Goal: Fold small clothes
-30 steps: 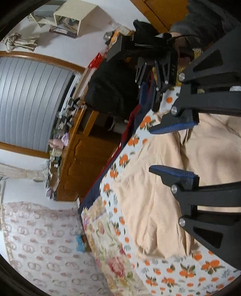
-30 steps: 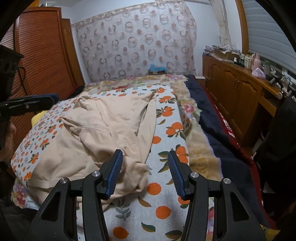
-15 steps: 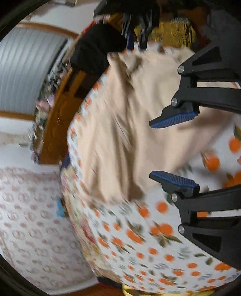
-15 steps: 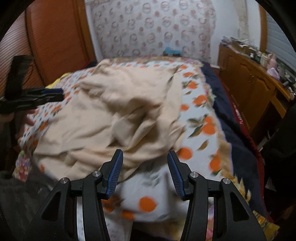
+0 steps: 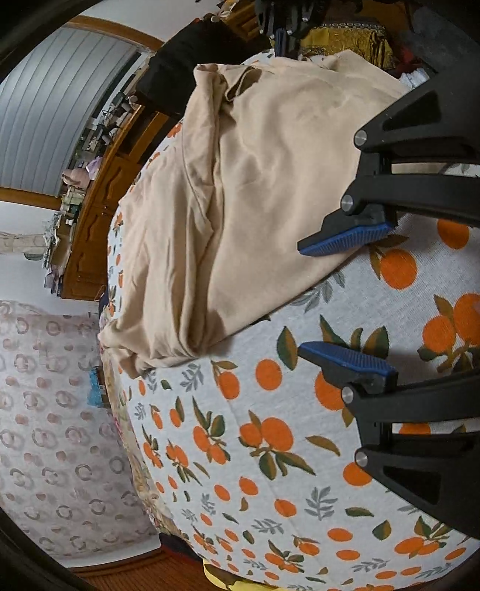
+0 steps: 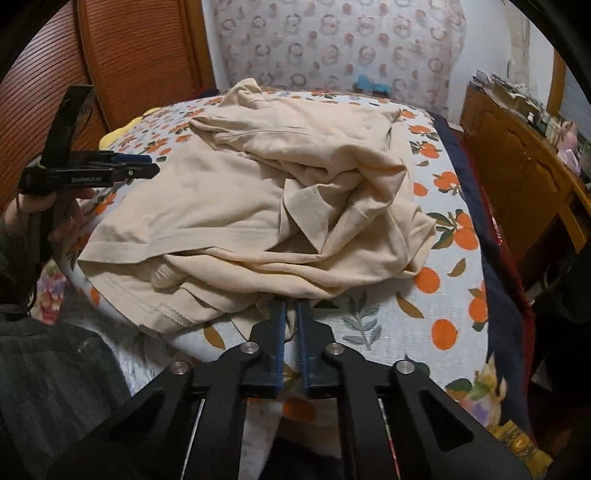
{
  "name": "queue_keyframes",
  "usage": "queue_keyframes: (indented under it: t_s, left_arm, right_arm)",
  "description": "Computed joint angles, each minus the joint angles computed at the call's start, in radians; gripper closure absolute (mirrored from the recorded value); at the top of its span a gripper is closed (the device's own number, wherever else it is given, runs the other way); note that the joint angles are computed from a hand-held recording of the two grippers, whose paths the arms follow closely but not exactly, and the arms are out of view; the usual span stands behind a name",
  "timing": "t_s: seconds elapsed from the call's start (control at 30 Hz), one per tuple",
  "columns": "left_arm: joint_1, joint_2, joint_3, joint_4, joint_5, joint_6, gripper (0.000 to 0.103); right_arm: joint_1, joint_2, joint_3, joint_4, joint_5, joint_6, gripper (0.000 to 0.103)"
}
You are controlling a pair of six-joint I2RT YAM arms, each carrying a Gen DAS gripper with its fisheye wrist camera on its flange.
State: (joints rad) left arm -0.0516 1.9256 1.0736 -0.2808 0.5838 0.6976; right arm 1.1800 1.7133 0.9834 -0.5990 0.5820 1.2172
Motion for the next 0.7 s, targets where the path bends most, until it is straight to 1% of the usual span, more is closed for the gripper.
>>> queue_keyframes:
  t_s: [0.13, 0.2, 0.23, 0.3, 0.33, 0.4, 0.47, 0.53, 0.6, 0.7]
  left_arm:
    - [0.005, -0.005, -0.023, 0.044, 0.005, -0.001, 0.055]
    - [0.002, -0.015, -0.058, 0.101, 0.001, -0.002, 0.055]
    - [-0.001, -0.018, -0.063, 0.109, -0.003, -0.002, 0.053]
    - [-0.006, -0.021, -0.07, 0.121, -0.012, -0.003, 0.052]
    - [-0.007, -0.02, -0.07, 0.123, -0.013, -0.005, 0.051]
    - [-0.006, -0.017, -0.064, 0.117, -0.009, -0.006, 0.051]
    - [-0.004, -0.013, -0.057, 0.11, -0.001, -0.008, 0.051]
    - [-0.005, -0.012, -0.055, 0.109, -0.002, -0.009, 0.051]
    - [-0.005, -0.013, -0.058, 0.113, -0.005, -0.006, 0.051]
    - [-0.007, -0.019, -0.067, 0.123, -0.013, -0.004, 0.051]
  right_arm:
    - [0.032, -0.062, -0.014, -0.092, 0.021, 0.067, 0.102]
    - [0.056, -0.077, 0.001, -0.172, 0.032, 0.104, 0.102]
    - [0.068, -0.082, 0.011, -0.215, 0.031, 0.125, 0.102]
    - [0.076, -0.083, 0.033, -0.286, 0.028, 0.137, 0.102]
    - [0.074, -0.087, 0.037, -0.302, 0.027, 0.138, 0.102]
    - [0.067, -0.074, 0.065, -0.359, 0.016, 0.124, 0.102]
    - [0.059, -0.06, 0.075, -0.397, -0.015, 0.113, 0.102]
    - [0.06, -0.047, 0.08, -0.452, -0.029, 0.141, 0.103]
    - [0.057, -0.078, 0.048, -0.459, -0.036, 0.156, 0.103]
    - [0.06, -0.132, 0.025, -0.463, 0.003, 0.187, 0.103]
